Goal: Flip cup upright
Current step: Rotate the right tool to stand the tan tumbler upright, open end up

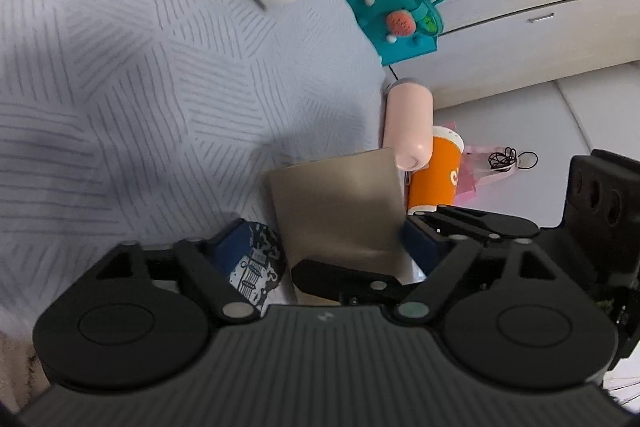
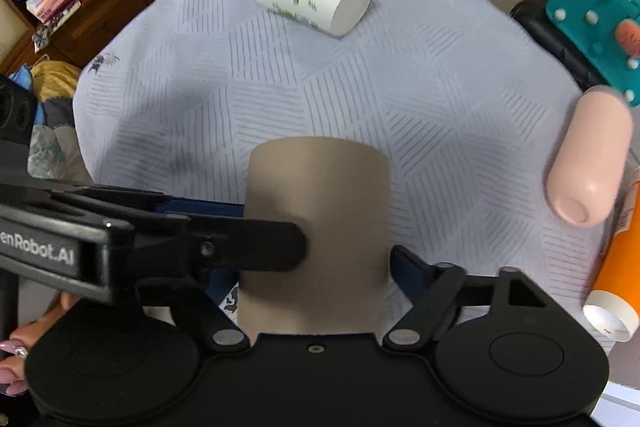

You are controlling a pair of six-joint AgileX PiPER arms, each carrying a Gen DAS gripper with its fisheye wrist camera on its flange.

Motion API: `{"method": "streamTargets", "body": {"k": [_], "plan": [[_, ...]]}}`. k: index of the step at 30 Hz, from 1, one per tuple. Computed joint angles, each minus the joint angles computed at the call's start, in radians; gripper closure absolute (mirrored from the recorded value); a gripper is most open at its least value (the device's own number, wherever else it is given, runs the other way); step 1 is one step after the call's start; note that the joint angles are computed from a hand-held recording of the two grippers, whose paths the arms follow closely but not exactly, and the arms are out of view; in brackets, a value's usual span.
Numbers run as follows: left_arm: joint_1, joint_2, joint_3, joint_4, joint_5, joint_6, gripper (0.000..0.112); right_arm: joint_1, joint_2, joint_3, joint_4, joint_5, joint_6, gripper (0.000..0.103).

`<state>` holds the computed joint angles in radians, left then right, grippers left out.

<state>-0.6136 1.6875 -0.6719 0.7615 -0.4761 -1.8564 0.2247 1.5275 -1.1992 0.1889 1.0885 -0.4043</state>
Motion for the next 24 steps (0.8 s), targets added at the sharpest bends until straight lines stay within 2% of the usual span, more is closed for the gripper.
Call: {"method": "streamTargets", "body": {"k": [4, 6, 8, 9, 14, 17, 19, 21, 24], "plan": [[-0.002, -0.001, -0.017, 0.013, 0.019, 0.017, 0.029, -0.013, -0.012, 0.017, 0.017, -0.015, -0.014, 0.022], [-0.006, -0.005, -0.009, -0.001, 0.006, 0.041, 0.034, -0.025, -0.025, 0.037, 0.036, -0.029, -0.025, 0.022], [-0.005, 0.003, -0.015, 0.009, -0.014, 0.047, 0.036, -0.049, -0.048, 0.065, 0.088, -0.044, -0.071, 0.022], [-0.014, -0.004, -0.016, -0.012, 0.003, 0.075, 0.036, -0.057, -0.061, 0.081, 0.111, -0.056, -0.087, 0.022], [-0.078, -0.065, 0.003, -0.279, 0.078, 0.404, 0.036, -0.058, -0.160, 0.185, 0.164, -0.184, -0.173, 0.022], [-0.120, -0.114, 0.004, -0.491, 0.149, 0.703, 0.036, -0.054, -0.208, 0.239, 0.214, -0.259, -0.235, 0.022], [-0.135, -0.140, 0.015, -0.629, 0.163, 0.903, 0.037, -0.027, -0.252, 0.294, 0.220, -0.344, -0.269, 0.022], [-0.146, -0.160, 0.026, -0.760, 0.163, 1.103, 0.036, -0.021, -0.275, 0.324, 0.255, -0.382, -0.313, 0.022], [-0.143, -0.177, 0.040, -0.795, 0.143, 1.232, 0.036, -0.006, -0.318, 0.400, 0.315, -0.490, -0.370, 0.022]]}}
